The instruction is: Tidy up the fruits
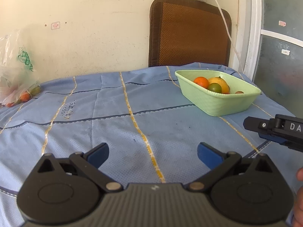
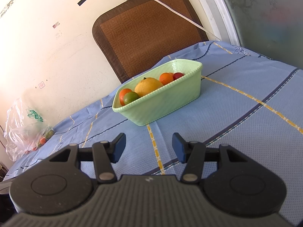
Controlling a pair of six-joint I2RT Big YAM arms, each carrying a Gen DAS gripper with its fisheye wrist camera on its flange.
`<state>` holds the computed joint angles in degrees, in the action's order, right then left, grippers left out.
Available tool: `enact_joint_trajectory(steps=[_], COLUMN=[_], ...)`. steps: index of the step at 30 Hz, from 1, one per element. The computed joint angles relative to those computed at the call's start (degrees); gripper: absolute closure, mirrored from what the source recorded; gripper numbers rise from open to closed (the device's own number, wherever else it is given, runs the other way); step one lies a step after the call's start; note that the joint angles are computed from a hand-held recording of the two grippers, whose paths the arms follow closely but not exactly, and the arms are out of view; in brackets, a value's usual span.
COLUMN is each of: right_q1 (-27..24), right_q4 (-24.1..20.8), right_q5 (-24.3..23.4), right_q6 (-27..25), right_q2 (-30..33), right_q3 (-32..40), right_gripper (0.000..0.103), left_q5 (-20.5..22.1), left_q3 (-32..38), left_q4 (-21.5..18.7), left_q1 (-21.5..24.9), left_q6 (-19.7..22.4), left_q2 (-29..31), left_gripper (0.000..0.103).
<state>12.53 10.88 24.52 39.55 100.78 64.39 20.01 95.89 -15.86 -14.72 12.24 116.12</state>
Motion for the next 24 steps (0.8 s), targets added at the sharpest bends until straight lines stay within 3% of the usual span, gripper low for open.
enact_joint_trajectory(steps=[24], right_q1=[0.05], right_q4=[0.51], right_q5=[0.10], right_q6=[-0.11], right_q2=[-0.10], right_q3=[-0.24], right_gripper=[0.046], left_q5=[1.68], left_q3=[-0.61], left_q4=[0.56], left_q1=[0.25], left_q6=[0.96], left_q2=[-0.26], left_gripper=[0.000])
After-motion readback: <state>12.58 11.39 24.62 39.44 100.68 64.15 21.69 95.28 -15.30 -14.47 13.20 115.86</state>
